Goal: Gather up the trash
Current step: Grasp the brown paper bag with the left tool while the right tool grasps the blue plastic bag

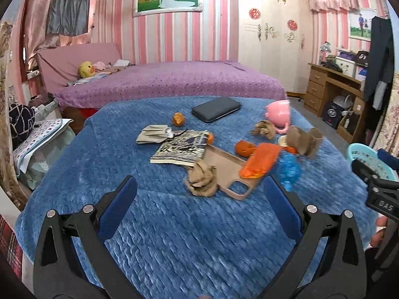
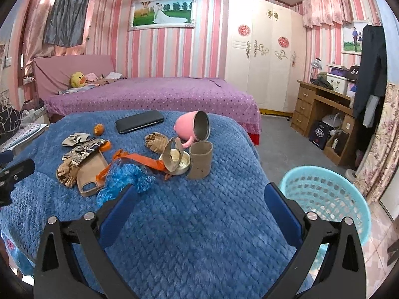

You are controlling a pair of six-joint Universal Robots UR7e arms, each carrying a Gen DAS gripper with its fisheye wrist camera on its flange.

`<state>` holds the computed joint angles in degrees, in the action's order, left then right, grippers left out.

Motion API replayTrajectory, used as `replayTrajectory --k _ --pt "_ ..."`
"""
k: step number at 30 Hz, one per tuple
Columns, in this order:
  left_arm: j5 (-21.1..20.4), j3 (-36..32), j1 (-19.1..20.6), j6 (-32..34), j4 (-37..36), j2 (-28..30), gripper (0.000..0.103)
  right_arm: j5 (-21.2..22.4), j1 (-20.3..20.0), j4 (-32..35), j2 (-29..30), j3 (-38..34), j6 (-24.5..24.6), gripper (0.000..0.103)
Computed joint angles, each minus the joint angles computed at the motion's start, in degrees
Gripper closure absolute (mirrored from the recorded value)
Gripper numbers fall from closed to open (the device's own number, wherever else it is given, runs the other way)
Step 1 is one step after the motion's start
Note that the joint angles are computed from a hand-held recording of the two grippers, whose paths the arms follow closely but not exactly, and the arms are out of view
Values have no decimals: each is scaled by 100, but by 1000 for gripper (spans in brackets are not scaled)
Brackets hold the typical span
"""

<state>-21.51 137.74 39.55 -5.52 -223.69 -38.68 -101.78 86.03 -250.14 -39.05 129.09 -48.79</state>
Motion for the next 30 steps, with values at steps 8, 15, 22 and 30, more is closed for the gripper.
replayTrajectory --k 8,15,22,30 --pt "-365 -607 808 290 597 -56 5 -598 41 777 42 -382 221 4" --pt "-992 -847 1221 346 850 -68 15 -838 131 637 377 -710 -85 4" --pt "-1377 -858 1403 204 1220 -230 63 -721 372 1115 480 -856 -34 4" --pt "-613 -649 1109 743 502 -144 63 -736 598 1919 706 -1240 35 4"
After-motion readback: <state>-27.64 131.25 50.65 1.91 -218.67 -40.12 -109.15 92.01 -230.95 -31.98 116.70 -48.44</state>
